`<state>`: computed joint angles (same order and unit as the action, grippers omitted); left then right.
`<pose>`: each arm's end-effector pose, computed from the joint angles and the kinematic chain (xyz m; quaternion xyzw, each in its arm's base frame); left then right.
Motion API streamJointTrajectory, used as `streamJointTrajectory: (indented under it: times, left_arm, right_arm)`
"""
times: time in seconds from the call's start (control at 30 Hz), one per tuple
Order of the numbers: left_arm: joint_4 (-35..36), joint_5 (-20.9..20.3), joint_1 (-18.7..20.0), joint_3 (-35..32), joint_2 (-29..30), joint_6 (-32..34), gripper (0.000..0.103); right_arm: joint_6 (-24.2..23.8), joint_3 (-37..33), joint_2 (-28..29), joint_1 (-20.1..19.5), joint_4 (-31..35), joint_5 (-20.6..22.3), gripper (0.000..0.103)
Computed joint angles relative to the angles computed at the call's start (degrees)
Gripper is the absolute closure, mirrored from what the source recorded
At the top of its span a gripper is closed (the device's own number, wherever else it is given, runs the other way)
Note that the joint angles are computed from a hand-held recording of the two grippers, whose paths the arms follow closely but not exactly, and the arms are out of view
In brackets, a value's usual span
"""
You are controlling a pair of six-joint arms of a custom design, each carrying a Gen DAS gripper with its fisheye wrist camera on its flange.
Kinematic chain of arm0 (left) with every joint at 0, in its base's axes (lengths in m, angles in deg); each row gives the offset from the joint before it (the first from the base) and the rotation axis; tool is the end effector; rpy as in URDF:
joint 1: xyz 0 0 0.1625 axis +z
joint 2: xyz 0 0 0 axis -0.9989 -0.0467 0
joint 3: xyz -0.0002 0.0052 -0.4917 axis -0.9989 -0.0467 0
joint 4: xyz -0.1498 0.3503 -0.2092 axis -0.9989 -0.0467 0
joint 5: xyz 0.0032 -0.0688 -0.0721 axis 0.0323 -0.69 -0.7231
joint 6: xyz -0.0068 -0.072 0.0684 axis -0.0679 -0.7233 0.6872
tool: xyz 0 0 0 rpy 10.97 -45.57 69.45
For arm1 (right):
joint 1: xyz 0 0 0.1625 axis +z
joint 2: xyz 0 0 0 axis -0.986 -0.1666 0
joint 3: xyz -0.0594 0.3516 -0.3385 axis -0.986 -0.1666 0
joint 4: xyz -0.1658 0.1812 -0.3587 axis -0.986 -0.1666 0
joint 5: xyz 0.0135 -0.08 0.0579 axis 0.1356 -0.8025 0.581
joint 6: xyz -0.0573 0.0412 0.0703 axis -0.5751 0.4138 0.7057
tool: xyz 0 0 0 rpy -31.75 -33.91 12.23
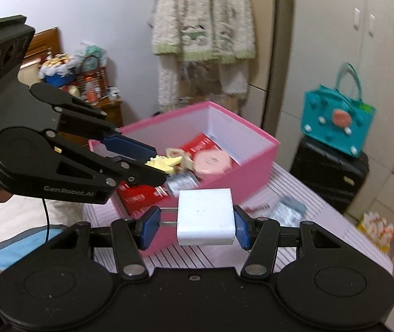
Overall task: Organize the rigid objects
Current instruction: 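Carry the yellow starfish and white charger over the pink box with both grippers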
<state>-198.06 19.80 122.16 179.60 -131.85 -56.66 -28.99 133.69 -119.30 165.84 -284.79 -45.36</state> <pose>-0.3664 -0.4699 0.0321 0.5439 0.7976 -0.2046 0.1617 0.0771 -0.3746 0.2667 0.2532 -0.8445 0.3617 0.3032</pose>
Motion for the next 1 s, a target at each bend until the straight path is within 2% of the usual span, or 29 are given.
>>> streamJointTrajectory:
  times: [0.13, 0.33, 0.53, 0.73, 0.87, 1.0]
  left_arm:
    - [-1.17, 0.33, 1.54, 0.05, -1.15, -0.05, 0.079]
    - [-0.08, -0.17, 4.88, -1.99, -1.98, -0.41, 0.079]
    - [5.4, -4.06, 9.14, -5.82, -1.7, -1.05, 0.079]
    - [22.16, -12.87, 14.44, -12.92, 0.18, -4.81, 0.079]
    - [29.48, -12.25, 15.72, -16.66, 2.41, -4.43, 0.079]
    - [31.85, -10.29, 16.17, -18.12, 3.81, -3.36, 0.079]
  right_arm:
    - [-1.0, -3.11, 1.72, 2.88, 2.74, -0.96, 0.043]
    - [-0.96, -8.46, 3.33, 5.15, 8.68, -1.99, 0.043]
    - [0.55, -15.22, 5.63, 5.54, 14.4, -3.32, 0.043]
    - [4.93, -22.12, 9.67, 4.43, 21.76, -4.24, 0.042]
    - [7.09, -26.12, 13.15, 3.41, 26.08, -4.6, 0.042]
    - [7.95, -27.91, 15.19, 2.47, 28.63, -4.84, 0.042]
